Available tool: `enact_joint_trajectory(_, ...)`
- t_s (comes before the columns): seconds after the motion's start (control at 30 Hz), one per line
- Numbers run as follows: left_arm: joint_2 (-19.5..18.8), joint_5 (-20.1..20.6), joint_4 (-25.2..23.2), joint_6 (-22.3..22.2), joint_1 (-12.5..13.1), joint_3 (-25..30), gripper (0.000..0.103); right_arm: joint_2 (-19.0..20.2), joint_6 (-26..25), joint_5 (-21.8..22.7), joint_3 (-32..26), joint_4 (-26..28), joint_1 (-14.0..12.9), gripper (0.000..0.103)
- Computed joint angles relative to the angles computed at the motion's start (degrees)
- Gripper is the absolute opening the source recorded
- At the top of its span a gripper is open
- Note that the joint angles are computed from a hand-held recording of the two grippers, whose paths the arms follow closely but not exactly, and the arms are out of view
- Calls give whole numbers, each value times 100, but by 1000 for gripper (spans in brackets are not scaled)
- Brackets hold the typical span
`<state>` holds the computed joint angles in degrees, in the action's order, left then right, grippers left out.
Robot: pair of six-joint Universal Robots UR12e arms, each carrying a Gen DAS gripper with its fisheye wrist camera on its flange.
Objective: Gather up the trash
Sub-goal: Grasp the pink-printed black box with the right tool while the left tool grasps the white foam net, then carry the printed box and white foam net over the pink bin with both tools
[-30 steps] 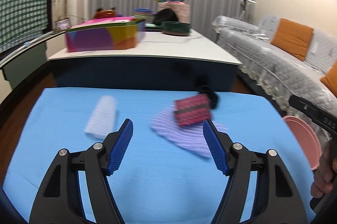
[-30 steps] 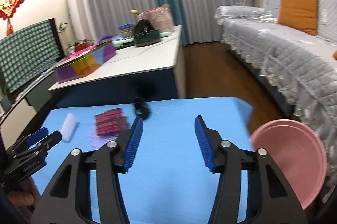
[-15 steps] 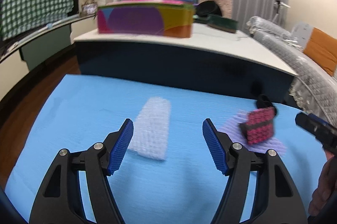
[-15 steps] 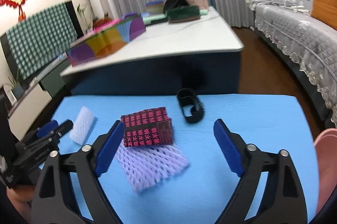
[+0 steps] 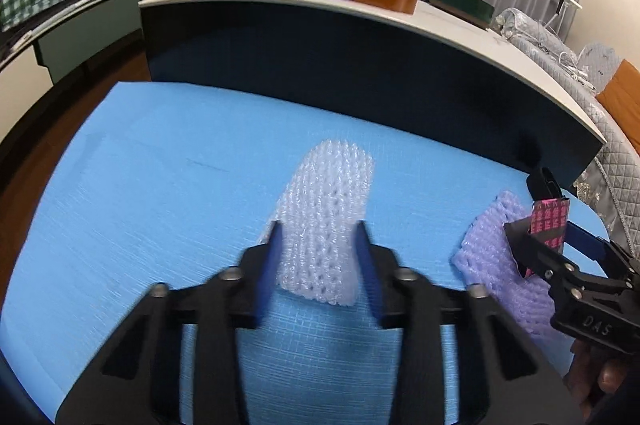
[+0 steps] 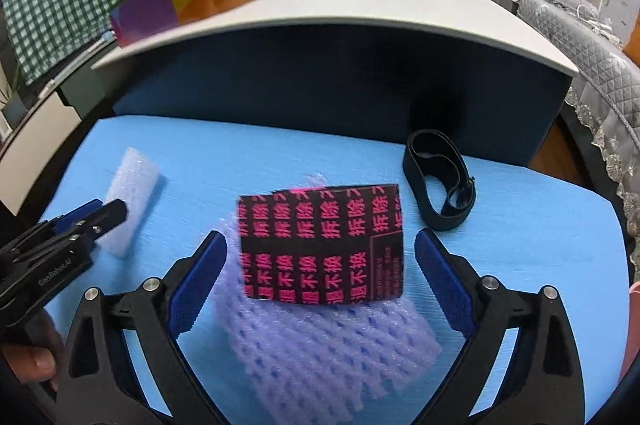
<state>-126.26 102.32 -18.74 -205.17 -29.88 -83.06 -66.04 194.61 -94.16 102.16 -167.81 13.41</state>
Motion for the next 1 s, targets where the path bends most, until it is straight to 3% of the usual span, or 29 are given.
enact_joint_trajectory(0.03,2,-4,-5,-5,1,0,23,-9,9,50,10,12,-15,77)
enact_joint_trajectory(0.17,34,69,112,28,-25,-32,14,-108,45,59,138,-159,-52,76)
enact_joint_trajectory(1.0,312,-143,1016,757,-394,-271,13,-1304,-17,-573,1183,-909,-75,75)
